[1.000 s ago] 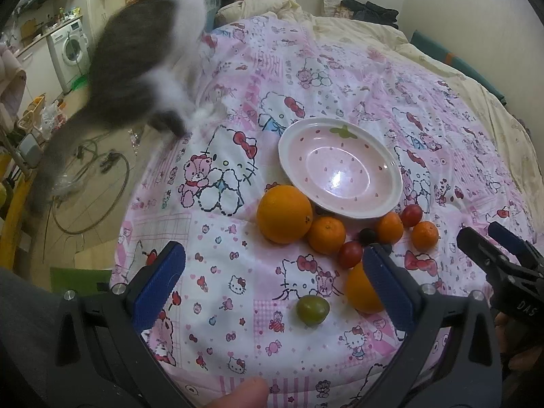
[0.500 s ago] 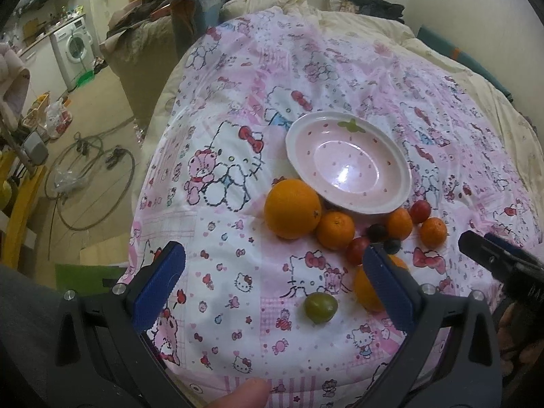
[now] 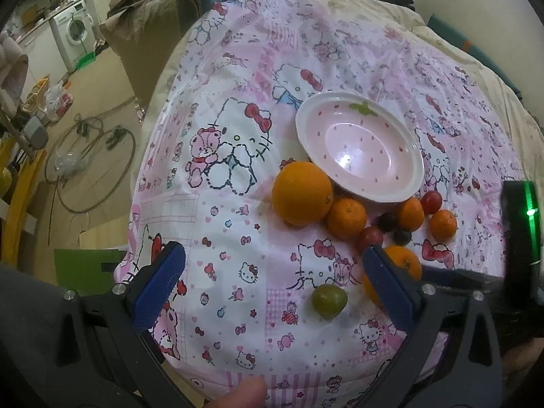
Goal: Organize fruits
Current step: 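Grasp the large orange with the right gripper while the left gripper grasps another orange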
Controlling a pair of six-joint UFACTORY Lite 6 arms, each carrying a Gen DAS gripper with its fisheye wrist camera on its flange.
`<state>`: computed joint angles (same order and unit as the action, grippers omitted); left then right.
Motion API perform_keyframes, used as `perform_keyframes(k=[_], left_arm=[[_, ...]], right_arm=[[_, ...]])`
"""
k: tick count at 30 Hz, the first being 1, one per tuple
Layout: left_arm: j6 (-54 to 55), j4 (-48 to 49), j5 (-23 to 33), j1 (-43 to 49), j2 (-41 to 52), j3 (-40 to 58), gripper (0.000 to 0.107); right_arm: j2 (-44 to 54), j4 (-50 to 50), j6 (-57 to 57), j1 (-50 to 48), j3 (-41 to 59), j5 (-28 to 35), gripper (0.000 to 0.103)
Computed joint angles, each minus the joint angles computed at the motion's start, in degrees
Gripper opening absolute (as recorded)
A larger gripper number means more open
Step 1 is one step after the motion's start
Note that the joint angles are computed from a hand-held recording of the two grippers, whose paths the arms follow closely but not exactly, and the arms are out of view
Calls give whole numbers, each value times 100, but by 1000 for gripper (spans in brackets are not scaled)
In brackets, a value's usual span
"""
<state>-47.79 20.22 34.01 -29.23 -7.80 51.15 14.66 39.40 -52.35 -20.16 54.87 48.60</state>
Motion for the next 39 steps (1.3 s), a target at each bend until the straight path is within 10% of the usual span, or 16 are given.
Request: perform_keyframes(k=[19, 39], left_arm=[[1800, -1520, 452, 784, 2000, 1827, 101], [3213, -2953, 374, 1015, 3329, 2648, 51]], right_arm=[[-248, 173, -508, -675, -89, 115, 63], [-291, 145, -479, -582, -90, -16, 63]])
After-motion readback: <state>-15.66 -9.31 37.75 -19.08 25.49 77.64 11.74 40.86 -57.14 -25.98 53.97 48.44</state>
